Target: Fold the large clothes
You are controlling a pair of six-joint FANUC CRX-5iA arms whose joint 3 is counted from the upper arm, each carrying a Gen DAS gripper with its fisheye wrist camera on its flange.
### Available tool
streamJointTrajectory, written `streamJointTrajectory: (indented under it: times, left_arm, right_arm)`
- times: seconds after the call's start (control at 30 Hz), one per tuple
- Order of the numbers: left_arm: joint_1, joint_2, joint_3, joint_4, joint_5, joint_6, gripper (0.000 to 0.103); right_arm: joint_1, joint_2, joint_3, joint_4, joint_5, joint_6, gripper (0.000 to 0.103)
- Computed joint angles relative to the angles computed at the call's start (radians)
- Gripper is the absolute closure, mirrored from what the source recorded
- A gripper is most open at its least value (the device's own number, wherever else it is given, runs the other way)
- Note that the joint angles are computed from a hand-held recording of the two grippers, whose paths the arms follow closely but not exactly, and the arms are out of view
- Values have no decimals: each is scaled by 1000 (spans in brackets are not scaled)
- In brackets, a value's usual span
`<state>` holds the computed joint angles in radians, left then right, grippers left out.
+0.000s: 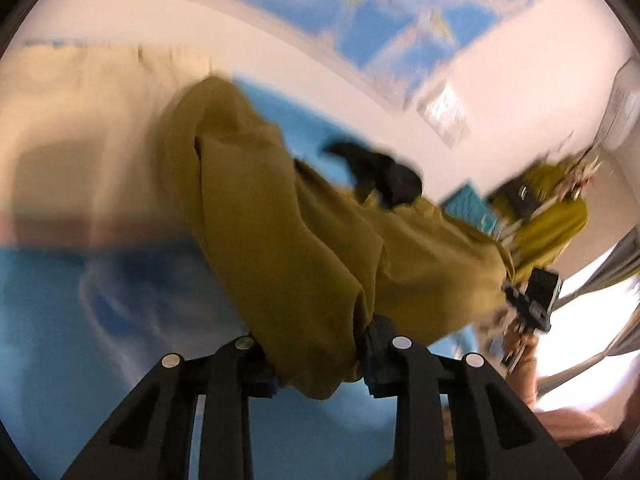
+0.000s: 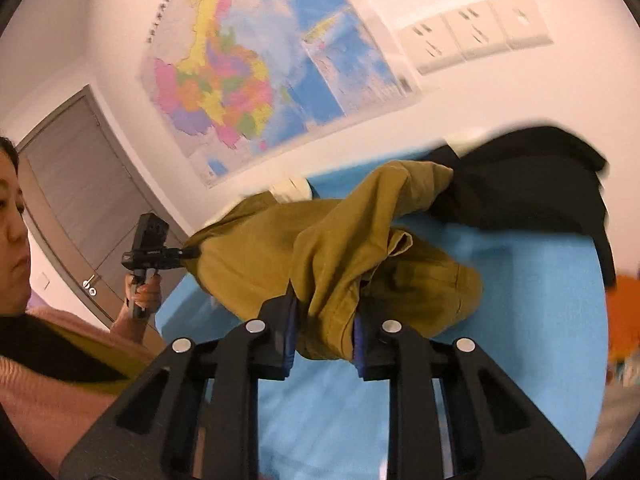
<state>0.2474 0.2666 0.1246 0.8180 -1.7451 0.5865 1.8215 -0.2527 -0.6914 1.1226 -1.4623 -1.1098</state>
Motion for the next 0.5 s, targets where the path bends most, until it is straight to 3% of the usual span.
streamJointTrajectory:
  times: [0.07, 0.13, 0.17, 0.23, 0.3, 0.37, 0.4, 0.5]
  left_arm:
    - [-18, -5, -10, -103, 14, 0, 71]
    - [-22, 20, -14, -139, 13, 26, 61]
    - [-16, 23, -20, -131, 23, 32, 57]
    - [-11, -1, -29, -140, 64, 24, 44]
    - [-4, -62, -55, -159, 130, -34, 42]
    - [-10, -126, -82, -173, 210, -91, 33]
    - [-13, -144, -97, -167, 236, -106, 28]
    - [-53, -131, -41, -192, 248, -74, 27]
  right_arm:
    - [-5, -3, -31, -93, 84, -102, 76]
    - [-8, 4, -62, -112, 125, -184, 63]
    - [6, 14, -62, -122, 94, -224, 52]
    - [27, 39, -20, -160, 0, -222, 41]
    - [42, 84, 67, -225, -125, -152, 21]
    - [42, 109, 109, -233, -216, -115, 14]
    - [34, 105, 105, -228, -225, -106, 14]
    - [-32, 99, 107, -221, -211, -37, 14]
